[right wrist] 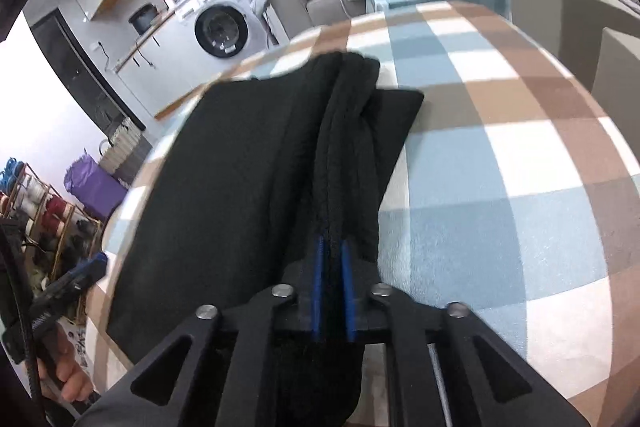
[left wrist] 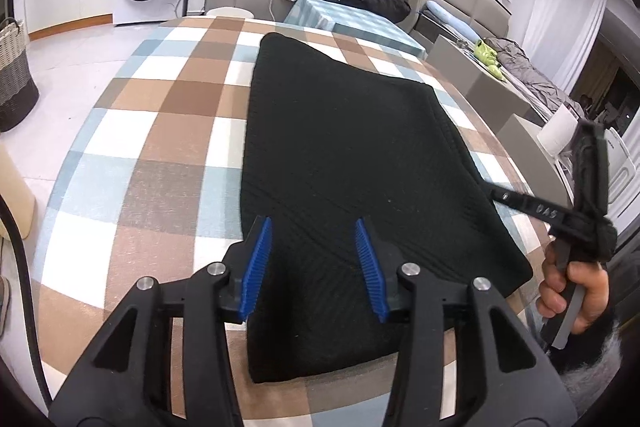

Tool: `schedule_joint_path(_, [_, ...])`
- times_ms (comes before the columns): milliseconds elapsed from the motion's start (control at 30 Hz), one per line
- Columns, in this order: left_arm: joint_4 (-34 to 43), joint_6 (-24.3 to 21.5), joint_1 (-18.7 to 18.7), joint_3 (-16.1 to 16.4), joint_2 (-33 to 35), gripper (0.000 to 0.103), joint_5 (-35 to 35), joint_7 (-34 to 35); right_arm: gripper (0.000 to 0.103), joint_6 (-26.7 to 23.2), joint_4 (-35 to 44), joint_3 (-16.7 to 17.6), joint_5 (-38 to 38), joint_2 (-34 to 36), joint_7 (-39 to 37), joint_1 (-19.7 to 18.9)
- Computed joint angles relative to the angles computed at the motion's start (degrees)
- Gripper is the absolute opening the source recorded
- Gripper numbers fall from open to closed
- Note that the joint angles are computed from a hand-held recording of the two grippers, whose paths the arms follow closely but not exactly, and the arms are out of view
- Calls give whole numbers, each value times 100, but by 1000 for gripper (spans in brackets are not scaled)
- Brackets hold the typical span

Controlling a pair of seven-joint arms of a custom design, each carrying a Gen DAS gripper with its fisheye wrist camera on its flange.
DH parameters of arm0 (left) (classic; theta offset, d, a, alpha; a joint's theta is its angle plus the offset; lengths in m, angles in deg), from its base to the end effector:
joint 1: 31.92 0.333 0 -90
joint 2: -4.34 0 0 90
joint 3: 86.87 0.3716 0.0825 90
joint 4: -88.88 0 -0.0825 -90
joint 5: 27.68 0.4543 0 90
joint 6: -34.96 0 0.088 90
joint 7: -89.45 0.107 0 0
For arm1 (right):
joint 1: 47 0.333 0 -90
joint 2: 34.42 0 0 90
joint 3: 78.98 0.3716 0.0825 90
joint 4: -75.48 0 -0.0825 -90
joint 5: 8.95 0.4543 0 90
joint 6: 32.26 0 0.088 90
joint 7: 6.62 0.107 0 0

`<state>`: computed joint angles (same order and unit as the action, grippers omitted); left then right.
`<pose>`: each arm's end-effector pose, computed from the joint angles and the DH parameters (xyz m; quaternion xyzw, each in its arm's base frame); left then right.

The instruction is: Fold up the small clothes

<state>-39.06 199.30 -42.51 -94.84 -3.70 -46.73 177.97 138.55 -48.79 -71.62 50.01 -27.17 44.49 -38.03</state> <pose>0.5747 -0.1771 0.5396 -0.6459 0.6593 -0.3591 0.1385 0.6285 0.1200 0.3991 -0.6505 0.6583 -0.1055 0.3638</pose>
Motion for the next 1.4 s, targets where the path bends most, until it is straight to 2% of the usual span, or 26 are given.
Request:
schedule_joint_path(33, [31, -4, -65, 33, 34, 40, -150, 144, 28, 105, -44, 0, 1, -47, 22, 11])
schedule_joint_path(67, [63, -19, -97, 47, 66, 40, -247, 244, 30, 248, -57, 4, 268, -89, -178, 35])
schedule_joint_path(100, [97, -36, -113, 45, 104, 40, -310, 318, 31, 225, -14, 168, 937, -144, -751, -120])
schedule_joint_path(133, [133, -52, -133, 31, 147, 40, -364, 397, 31, 2, 30, 166, 1438, -202, -1212, -159])
schedule_joint_path(167, [164, -65, -149, 21, 185, 40, -429, 492, 31, -152, 51, 103, 1565, -228, -1340, -120])
schedule_joint_path(267, [250, -179, -112, -80, 297, 40, -241, 518, 31, -457, 172, -63, 1637, -176, -1557, 44])
schedule_joint_path(333, [305, -273, -80, -138, 377, 40, -56, 480, 31, -884, 321, -134, 1651, -44, -1521, 65])
schedule_joint_path(367, [321, -326, -60, -169, 415, 40, 76, 426, 31, -1048, 404, -163, 1606, 47, -1447, 65])
schedule_joint_path(400, [326, -342, -39, -193, 444, 40, 190, 347, 30, -1111, 476, -206, 1293, 159, -1053, 95])
schedule_joint_path(433, [320, -352, -26, -207, 464, 40, 249, 293, 26, -1126, 513, -271, 999, 240, -658, 145])
schedule_joint_path(467, [300, -332, -25, -211, 458, 40, 228, 299, 24, -1235, 577, -202, 1107, 317, -665, 46])
schedule_joint_path(533, [284, -328, -43, -196, 427, 40, 28, 417, 9, -1229, 602, -140, 1206, 316, -749, -4])
schedule_joint_path(567, [286, -337, -52, -186, 407, 40, -81, 475, 9, -1229, 591, -110, 1226, 268, -882, -13])
schedule_joint_path(667, [293, -306, -76, -179, 342, 40, -246, 611, 7, -788, 406, 39, 2349, -208, -2461, 61])
schedule_joint_path(700, [297, -291, -84, -185, 333, 41, -243, 626, 7, -654, 349, 10, 2542, -335, -2736, 153])
schedule_joint_path(767, [320, -292, -115, -182, 343, 44, -306, 738, 7, -470, 316, -101, 2204, -392, -2512, 311])
schedule_joint_path(800, [331, -292, -125, -186, 360, 44, -326, 773, 7, -327, 311, -68, 1769, -325, -2076, 282])
schedule_joint_path(867, [371, -395, -109, -209, 419, 44, -194, 721, 7, -105, 240, -306, 286, -97, -576, 476])
schedule_joint_path(933, [361, -405, -90, -237, 439, 44, -25, 642, 8, -328, 278, -326, -252, 70, 83, 379])
schedule_joint_path(1067, [344, -407, -66, -241, 433, 44, 98, 533, 12, -250, 196, -67, -153, 135, -37, 126])
schedule_joint_path(1167, [341, -438, -61, -222, 418, 44, 38, 525, 22, -621, 99, 41, 405, -38, -454, -54])
schedule_joint_path(1200, [338, -440, -67, -211, 414, 44, -41, 576, 29, -792, 36, 18, 610, -120, -623, -76])
schedule_joint_path(1233, [339, -433, -74, -204, 419, 44, -106, 633, 30, -941, -64, -22, 784, -231, -779, -70])
schedule_joint_path(1300, [342, -423, -65, -215, 437, 44, -68, 604, 30, -1163, -232, -124, 1166, -404, -1184, -13])
schedule_joint_path(1367, [360, -423, -65, -222, 464, 44, -76, 611, 29, -1155, -372, -209, 1366, -513, -1448, 103])
schedule_joint_path(1400, [371, -417, -65, -224, 475, 44, -85, 633, 18, -1072, -419, -237, 1391, -538, -1502, 165])
